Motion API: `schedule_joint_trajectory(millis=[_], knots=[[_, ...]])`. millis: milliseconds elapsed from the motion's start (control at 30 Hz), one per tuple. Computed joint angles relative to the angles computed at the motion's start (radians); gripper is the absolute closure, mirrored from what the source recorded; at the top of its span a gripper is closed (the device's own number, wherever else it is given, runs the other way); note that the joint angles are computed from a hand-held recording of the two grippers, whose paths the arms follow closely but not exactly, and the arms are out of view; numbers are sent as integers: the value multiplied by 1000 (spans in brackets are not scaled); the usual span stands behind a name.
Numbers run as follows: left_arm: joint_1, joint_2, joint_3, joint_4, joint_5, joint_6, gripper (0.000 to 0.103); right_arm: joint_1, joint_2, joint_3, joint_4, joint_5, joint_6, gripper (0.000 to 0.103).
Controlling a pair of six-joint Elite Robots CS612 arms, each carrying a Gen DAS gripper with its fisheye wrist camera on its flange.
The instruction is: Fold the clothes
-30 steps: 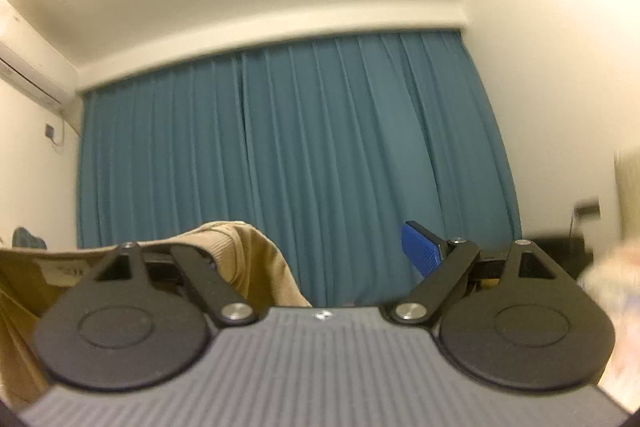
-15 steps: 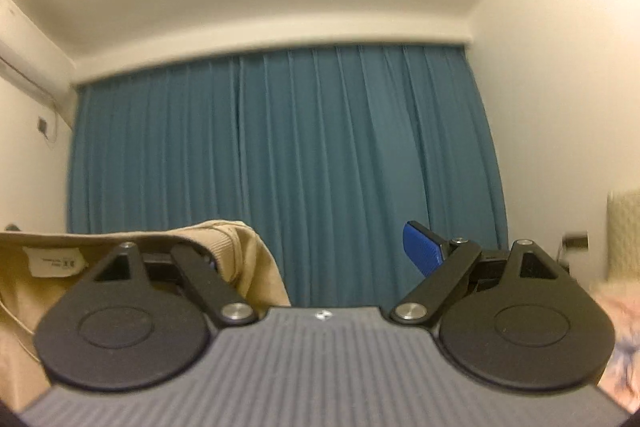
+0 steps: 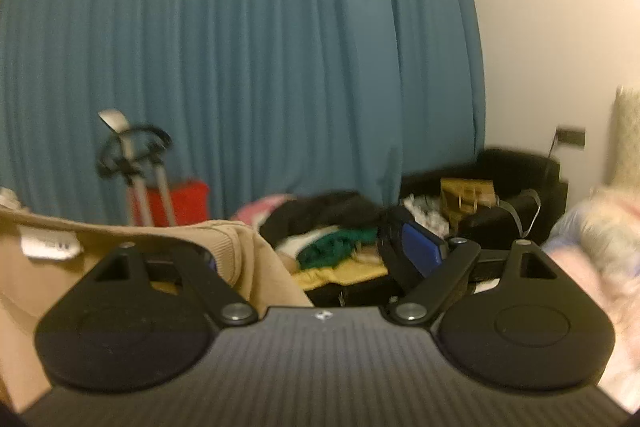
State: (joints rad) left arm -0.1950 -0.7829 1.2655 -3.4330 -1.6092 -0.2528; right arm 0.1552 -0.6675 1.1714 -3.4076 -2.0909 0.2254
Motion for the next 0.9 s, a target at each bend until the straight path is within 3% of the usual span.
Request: schedule_joint_trajectory(millis=[133,267,367,467,600,667,733,900], knots=[[18,205,-254,212,-27,20,3,-30,163,-193,147,22,39,17],[33,371,-475,430,-87,39,4,-52,293,-364,350,71,91,17],[42,488,-667,644,-120,64,4,-68,332,-432,542,187,96,17],[53,563,-832,907,-213,106,4,-82,375,-521,743,304,65,15],[45,582,-917,1127,-189,272,3,-79,343,-474,718,367,-46,17],[34,553,-867,1082,-143,333,2,-75,310,-424,672,387,-42,17],[27,472,-711,934,-118,357,2,-65,274,-363,605,381,-39,17],[27,291,-337,547,-136,302,1,-35,143,-116,376,361,-4,17]])
